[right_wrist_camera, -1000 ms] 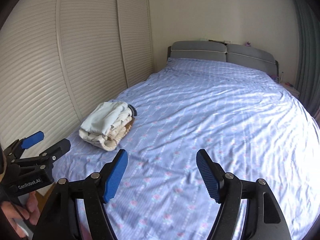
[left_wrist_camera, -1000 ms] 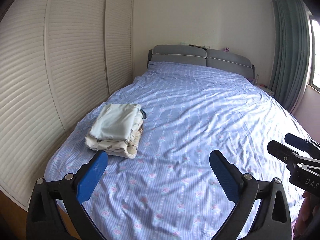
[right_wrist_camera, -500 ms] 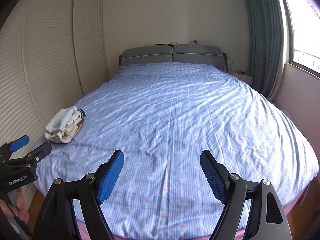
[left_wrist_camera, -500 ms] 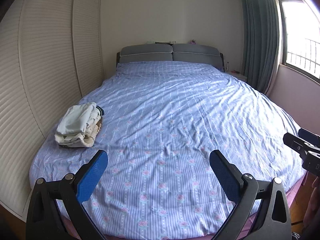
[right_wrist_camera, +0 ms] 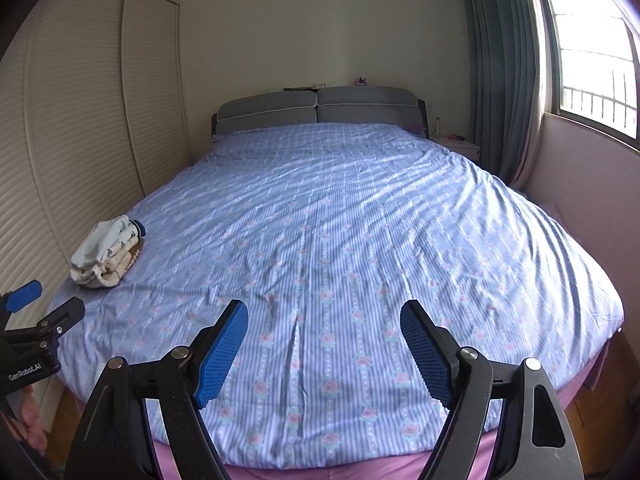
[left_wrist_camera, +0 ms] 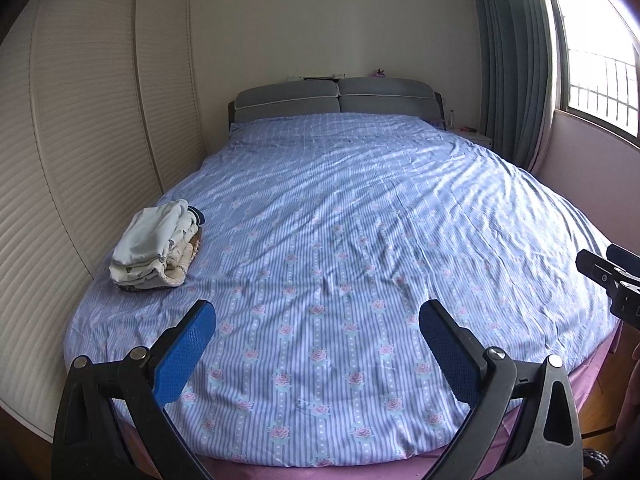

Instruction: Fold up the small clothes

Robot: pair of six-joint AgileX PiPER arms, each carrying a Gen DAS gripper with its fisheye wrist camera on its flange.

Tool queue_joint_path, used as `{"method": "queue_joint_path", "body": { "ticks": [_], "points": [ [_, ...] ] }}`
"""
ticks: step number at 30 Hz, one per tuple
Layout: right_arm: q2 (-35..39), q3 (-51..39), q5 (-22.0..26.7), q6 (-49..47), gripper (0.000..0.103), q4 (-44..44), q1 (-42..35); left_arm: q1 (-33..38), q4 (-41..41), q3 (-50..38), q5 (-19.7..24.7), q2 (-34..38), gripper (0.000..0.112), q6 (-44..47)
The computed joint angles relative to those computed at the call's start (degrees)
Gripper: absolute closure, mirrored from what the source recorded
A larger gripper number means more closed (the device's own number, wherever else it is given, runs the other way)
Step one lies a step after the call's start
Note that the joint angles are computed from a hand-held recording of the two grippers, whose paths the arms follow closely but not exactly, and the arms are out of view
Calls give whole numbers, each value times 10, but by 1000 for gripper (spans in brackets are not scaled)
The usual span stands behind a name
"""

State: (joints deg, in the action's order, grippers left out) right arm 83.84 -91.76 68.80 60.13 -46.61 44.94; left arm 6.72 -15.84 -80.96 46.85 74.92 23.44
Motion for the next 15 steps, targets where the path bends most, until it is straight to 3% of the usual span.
{"method": "queue_joint_path", "body": {
  "ticks": [15],
  "points": [
    [17, -10, -5, -5, 24, 2, -9, 20, -23, 7, 1, 11, 9, 18]
  ]
}}
